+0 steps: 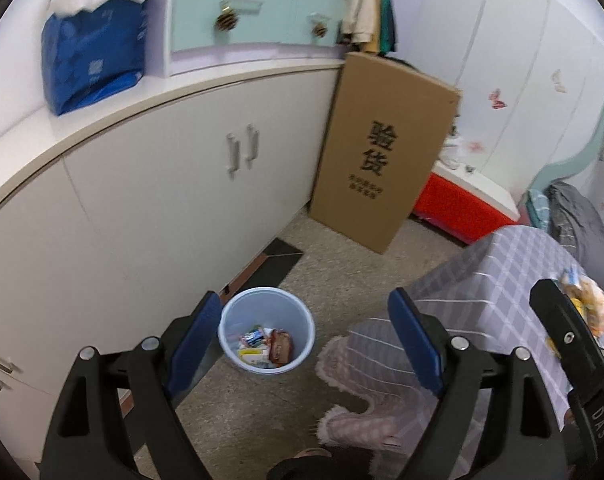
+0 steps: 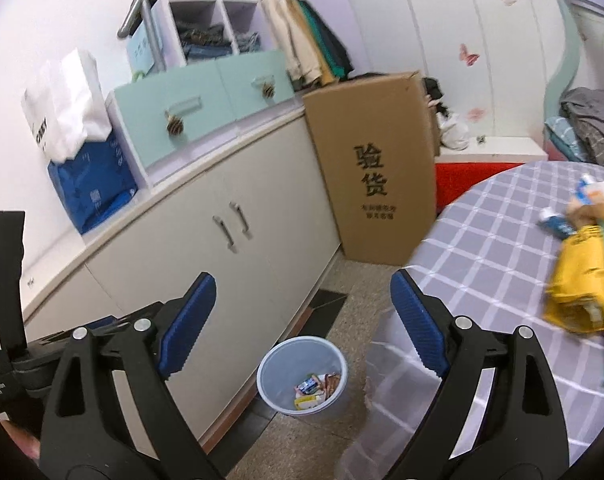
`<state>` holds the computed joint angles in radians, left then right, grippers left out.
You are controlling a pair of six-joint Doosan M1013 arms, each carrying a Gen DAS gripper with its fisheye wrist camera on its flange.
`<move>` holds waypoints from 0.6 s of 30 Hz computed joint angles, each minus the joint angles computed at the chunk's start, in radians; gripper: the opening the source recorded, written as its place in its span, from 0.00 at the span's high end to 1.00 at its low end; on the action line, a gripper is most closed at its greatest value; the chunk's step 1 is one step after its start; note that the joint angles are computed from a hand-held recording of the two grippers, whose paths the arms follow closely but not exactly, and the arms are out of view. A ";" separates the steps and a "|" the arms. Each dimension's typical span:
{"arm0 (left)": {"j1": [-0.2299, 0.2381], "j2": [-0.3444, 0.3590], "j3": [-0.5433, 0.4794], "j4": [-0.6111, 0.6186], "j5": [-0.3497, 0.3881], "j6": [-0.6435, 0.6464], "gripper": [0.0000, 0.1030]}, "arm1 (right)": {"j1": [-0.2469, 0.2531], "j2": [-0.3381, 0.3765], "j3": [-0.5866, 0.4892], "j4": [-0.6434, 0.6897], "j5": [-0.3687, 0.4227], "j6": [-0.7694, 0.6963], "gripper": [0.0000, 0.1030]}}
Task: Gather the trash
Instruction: 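Move both tools back over the trash pile on the table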
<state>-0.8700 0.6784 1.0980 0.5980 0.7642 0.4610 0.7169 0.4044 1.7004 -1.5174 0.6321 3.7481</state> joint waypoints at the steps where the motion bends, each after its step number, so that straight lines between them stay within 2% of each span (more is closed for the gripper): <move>1: -0.012 0.004 -0.012 0.000 -0.001 0.018 0.18 | 0.000 -0.014 0.016 0.001 0.010 0.005 0.15; 4: -0.037 0.020 -0.045 -0.007 0.001 0.058 0.18 | 0.001 -0.064 0.078 -0.014 0.036 0.042 0.15; 8: -0.066 0.053 -0.109 -0.097 -0.009 0.169 0.18 | -0.007 -0.134 0.163 0.020 0.074 0.039 0.15; 10: -0.078 0.071 -0.141 -0.129 -0.004 0.212 0.18 | -0.015 -0.164 0.200 0.046 0.091 0.034 0.24; 12: -0.092 0.091 -0.177 -0.141 0.014 0.248 0.18 | -0.020 -0.186 0.230 0.076 0.122 0.034 0.51; 14: -0.103 0.109 -0.211 -0.155 0.028 0.283 0.18 | -0.030 -0.202 0.256 0.128 0.159 0.013 0.54; 17: -0.116 0.128 -0.245 -0.166 0.044 0.322 0.18 | -0.056 -0.213 0.276 0.198 0.146 -0.029 0.68; 18: -0.120 0.133 -0.253 -0.165 0.049 0.331 0.18 | -0.065 -0.214 0.280 0.220 0.138 -0.043 0.68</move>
